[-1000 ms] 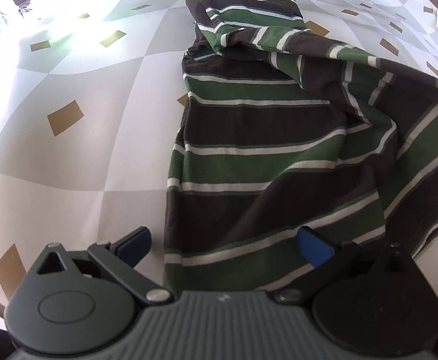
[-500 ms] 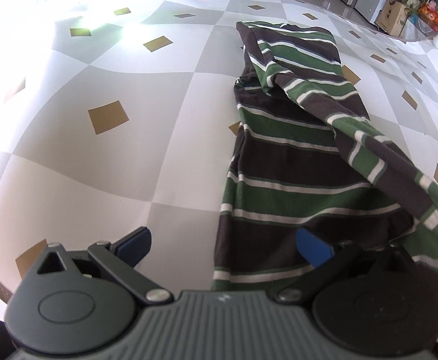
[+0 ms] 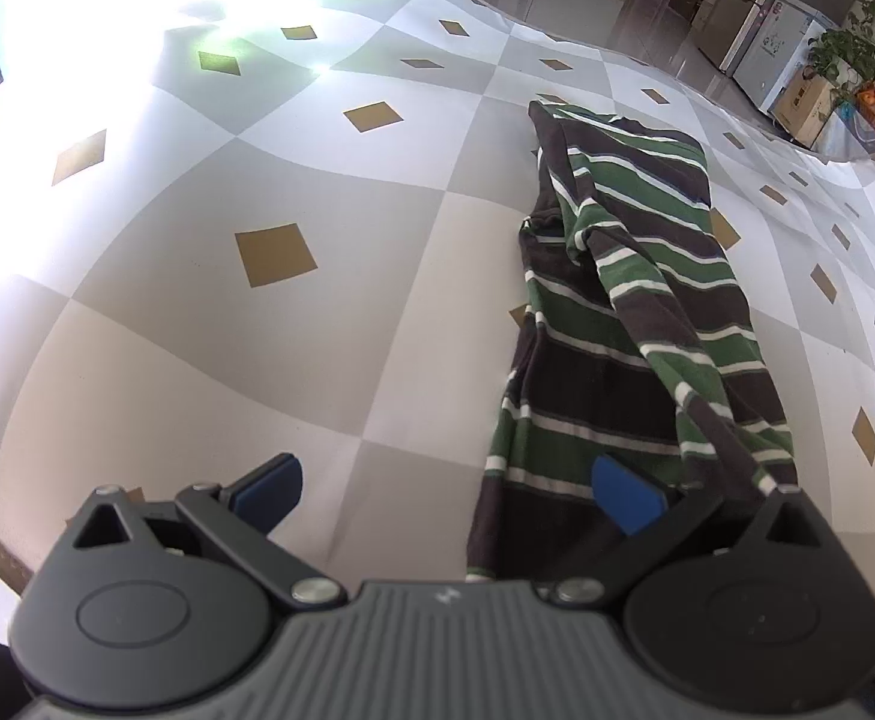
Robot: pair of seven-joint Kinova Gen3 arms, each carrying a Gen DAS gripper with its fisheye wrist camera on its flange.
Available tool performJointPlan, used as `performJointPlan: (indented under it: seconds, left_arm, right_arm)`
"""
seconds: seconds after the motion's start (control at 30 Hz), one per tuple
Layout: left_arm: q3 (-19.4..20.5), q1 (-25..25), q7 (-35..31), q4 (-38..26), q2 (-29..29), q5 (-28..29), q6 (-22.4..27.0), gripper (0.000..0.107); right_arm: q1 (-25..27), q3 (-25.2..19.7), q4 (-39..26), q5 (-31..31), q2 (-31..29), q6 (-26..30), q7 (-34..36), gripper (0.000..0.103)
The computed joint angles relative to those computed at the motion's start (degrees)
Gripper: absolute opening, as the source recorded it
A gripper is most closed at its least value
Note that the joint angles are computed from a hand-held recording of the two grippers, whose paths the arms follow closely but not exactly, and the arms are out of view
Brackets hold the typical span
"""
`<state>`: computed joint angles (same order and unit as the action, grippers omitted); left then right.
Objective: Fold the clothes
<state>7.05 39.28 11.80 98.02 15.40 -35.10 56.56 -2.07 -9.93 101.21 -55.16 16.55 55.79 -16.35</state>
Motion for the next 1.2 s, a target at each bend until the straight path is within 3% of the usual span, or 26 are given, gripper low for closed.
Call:
performJointPlan:
  seconds: [0.27, 0.5, 0.6, 0.7, 0.77, 0.9, 1.03, 1.2]
  left_arm:
    - [0.2, -0.4, 3.3, 1.4, -1.4, -0.2, 1.4, 0.103]
    - [0.5, 1.0, 5.7, -1.1, 0.1, -1.5, 9.8, 0.103]
    - [0.7, 0.8, 6.3, -0.8, -0.1, -1.7, 9.5, 0.103]
    - [1.0, 0.4, 5.1, -1.0, 0.2, -1.2, 8.7, 0.103]
    - [1.0, 0.2, 4.2, -1.2, 0.4, -0.8, 8.2, 0.103]
    - [0.8, 0.3, 3.0, -1.7, 0.8, -0.5, 8.1, 0.103]
    - [0.5, -0.1, 2.9, -1.1, 0.6, 0.6, 6.6, 0.103]
    - [0.4, 0.0, 3.4, -0.9, 0.5, 0.7, 5.9, 0.103]
  right_arm:
    - [-1.6, -1.4, 0.1, -1.2, 2.0, -1.9, 0.3, 0.012]
    - [-3.8, -2.7, 0.2, 1.9, 4.5, -4.2, -0.6, 0.014]
    - [-4.0, -3.8, 0.9, 1.4, 5.8, -6.2, -0.1, 0.016]
    - [-4.4, -4.5, 1.0, 1.8, 7.2, -7.6, -0.4, 0.028]
    - [-5.3, -4.5, 0.5, 4.5, 7.0, -7.8, -1.5, 0.041]
    - [-5.7, -4.1, -1.4, 10.2, 6.1, -4.1, -4.3, 0.045]
    - [-5.8, -3.1, 0.4, 13.0, 3.3, -7.1, -4.4, 0.046]
    - [-5.3, -0.7, -0.7, 16.1, 2.6, -8.3, -12.7, 0.046]
